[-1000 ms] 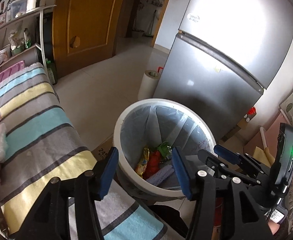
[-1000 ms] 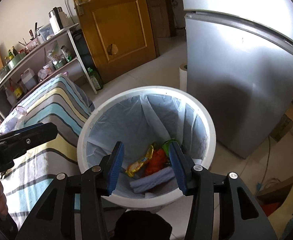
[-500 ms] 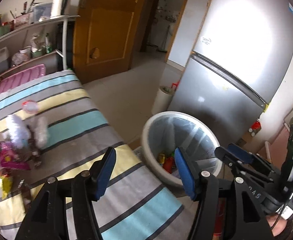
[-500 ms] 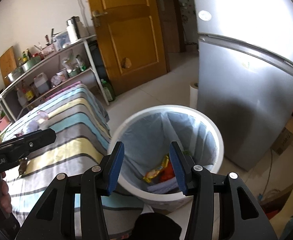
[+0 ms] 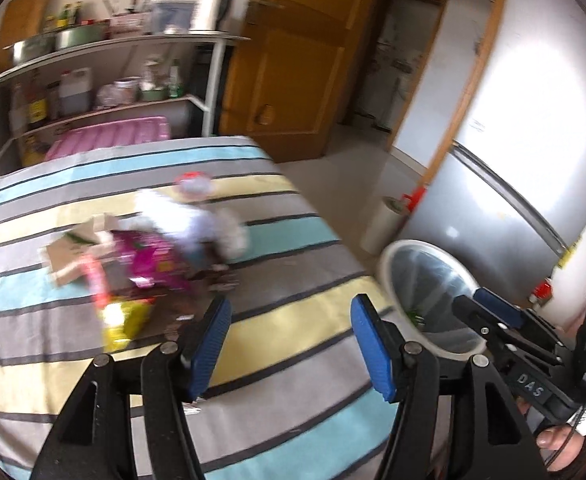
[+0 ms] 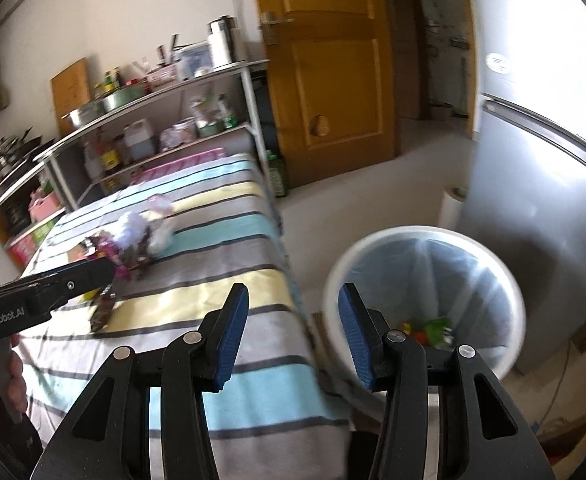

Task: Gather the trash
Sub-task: 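Move both tools back toward the table trash, then grasp the clear plastic bag with the right gripper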

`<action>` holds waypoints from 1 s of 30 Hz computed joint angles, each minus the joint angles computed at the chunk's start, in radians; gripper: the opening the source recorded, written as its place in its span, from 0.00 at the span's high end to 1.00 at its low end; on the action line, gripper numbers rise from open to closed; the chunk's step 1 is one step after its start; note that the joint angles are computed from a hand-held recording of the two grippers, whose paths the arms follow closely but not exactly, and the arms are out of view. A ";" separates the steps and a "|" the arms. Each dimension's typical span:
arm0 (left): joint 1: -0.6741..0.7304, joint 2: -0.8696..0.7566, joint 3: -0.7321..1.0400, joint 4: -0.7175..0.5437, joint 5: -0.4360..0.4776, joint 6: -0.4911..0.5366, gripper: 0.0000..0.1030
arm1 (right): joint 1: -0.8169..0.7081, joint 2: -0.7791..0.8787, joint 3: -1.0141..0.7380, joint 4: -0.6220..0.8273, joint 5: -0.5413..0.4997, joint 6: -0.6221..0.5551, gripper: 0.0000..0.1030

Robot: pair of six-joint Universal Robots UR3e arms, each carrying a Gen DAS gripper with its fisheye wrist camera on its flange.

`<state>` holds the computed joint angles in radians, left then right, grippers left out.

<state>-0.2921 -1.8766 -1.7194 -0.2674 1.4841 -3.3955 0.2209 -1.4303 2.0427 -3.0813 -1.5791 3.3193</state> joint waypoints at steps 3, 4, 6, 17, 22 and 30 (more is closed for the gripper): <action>0.059 0.062 -0.099 0.038 -0.003 -0.015 0.36 | 0.052 0.073 -0.081 0.013 -0.003 -0.003 0.53; 0.074 0.080 -0.128 0.048 0.007 -0.017 0.35 | 0.065 0.097 -0.107 0.019 0.002 -0.006 0.53; 0.101 0.107 -0.174 0.063 0.028 -0.010 0.35 | 0.093 0.141 -0.157 0.028 0.005 -0.013 0.53; 0.253 0.165 -0.318 0.082 -0.030 0.024 0.34 | 0.188 0.416 -0.567 0.224 0.004 -0.097 0.53; 0.287 0.129 -0.300 0.069 -0.086 0.041 0.34 | 0.178 0.525 -0.784 0.341 0.049 -0.117 0.53; 0.255 0.035 -0.188 0.024 -0.059 0.064 0.34 | 0.149 0.788 -1.289 0.671 0.122 -0.096 0.53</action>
